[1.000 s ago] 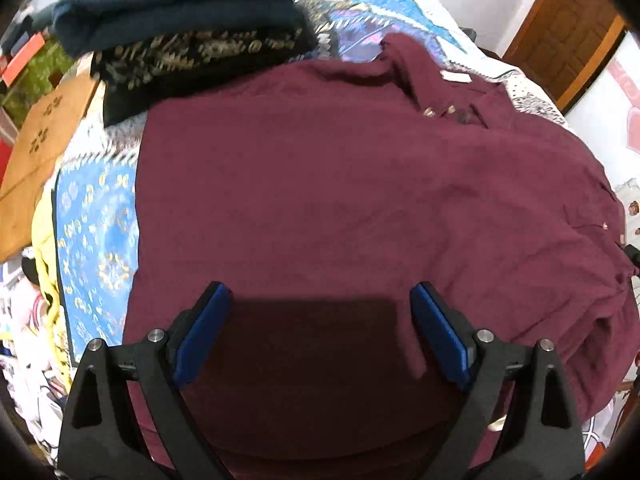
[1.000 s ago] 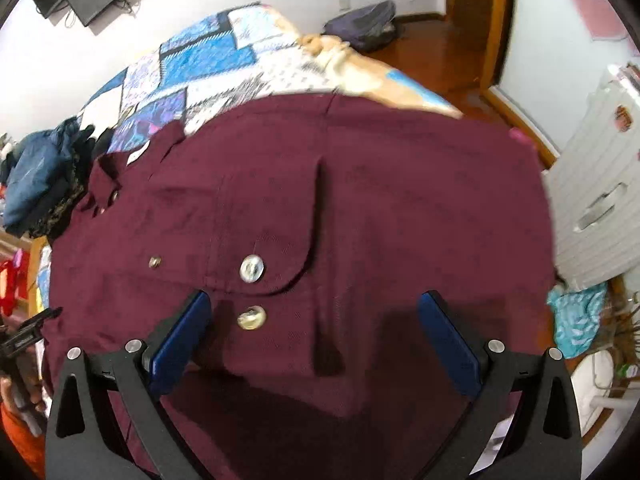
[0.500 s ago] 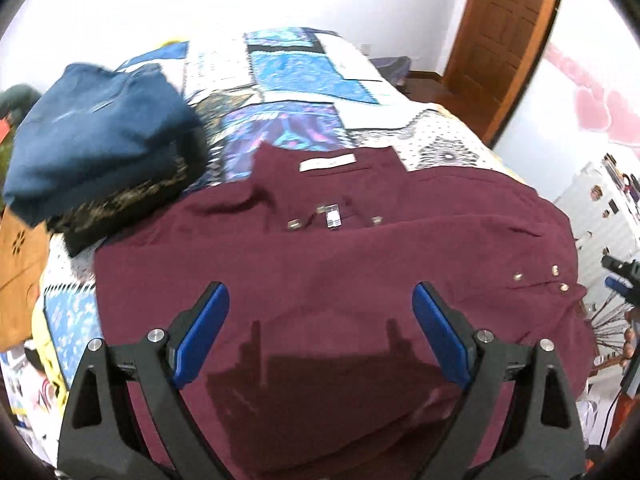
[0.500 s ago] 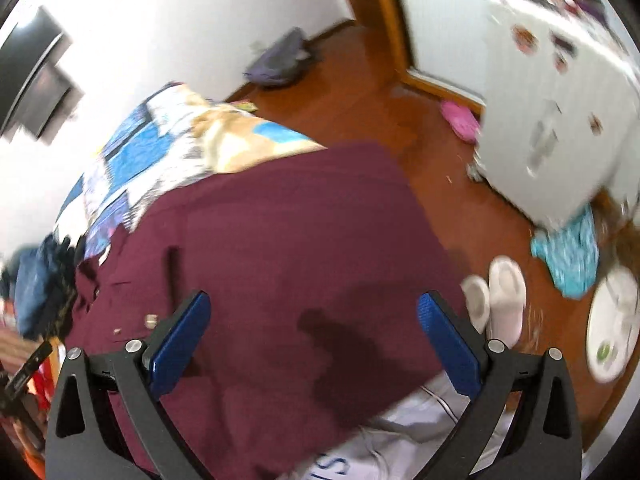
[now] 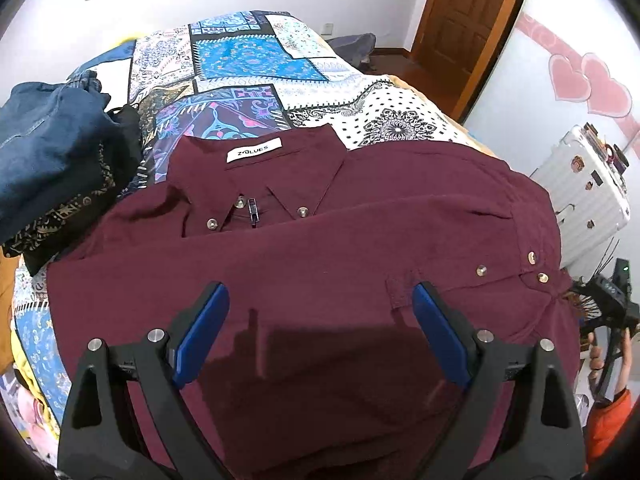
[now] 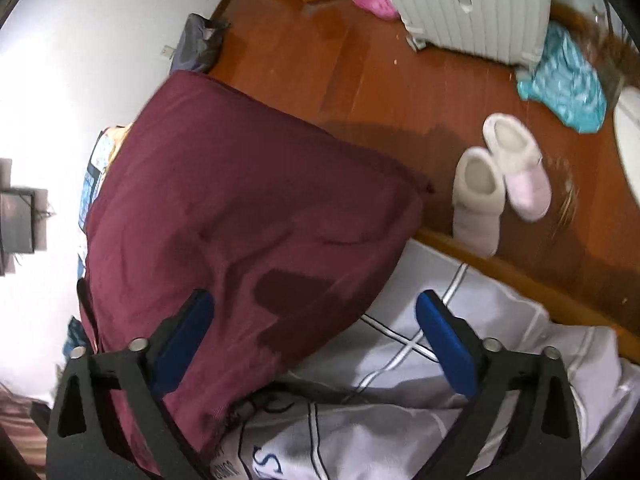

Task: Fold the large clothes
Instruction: 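Reach the right tool to the other sleeve and grasp it, then lift the sleeve with the right tool and fold it over the shirt body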

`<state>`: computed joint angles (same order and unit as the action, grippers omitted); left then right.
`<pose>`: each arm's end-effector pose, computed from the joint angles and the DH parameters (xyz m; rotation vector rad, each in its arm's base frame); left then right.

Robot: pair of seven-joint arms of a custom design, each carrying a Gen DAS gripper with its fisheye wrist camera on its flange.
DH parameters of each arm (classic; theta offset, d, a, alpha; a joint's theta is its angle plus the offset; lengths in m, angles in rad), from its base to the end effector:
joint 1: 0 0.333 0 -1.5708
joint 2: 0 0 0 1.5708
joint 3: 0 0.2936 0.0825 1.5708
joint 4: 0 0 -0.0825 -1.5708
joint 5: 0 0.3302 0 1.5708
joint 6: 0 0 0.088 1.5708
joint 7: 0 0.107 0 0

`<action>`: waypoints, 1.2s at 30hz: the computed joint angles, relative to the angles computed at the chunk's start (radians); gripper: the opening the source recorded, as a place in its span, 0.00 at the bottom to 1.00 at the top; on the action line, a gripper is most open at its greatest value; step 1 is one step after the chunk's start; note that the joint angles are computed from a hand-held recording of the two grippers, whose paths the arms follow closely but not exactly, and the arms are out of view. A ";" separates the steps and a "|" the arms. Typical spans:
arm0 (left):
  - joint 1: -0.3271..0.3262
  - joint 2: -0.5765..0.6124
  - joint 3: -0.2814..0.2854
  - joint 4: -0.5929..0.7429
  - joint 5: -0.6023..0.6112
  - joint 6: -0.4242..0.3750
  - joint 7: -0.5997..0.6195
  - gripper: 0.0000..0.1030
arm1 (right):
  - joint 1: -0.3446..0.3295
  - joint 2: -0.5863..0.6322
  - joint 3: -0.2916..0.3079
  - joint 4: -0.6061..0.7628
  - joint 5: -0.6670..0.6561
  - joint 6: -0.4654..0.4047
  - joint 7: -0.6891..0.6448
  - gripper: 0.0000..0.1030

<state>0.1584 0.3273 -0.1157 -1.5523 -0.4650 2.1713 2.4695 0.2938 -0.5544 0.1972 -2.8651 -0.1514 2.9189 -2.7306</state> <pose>0.6280 0.0192 0.4913 -1.3131 2.5972 -0.7763 0.3039 0.1722 0.4218 -0.2784 2.5139 0.1172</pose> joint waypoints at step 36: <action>0.084 -0.077 0.035 -0.096 -0.141 0.073 0.071 0.90 | -0.016 0.391 0.048 0.880 -0.751 -0.469 -0.213 0.08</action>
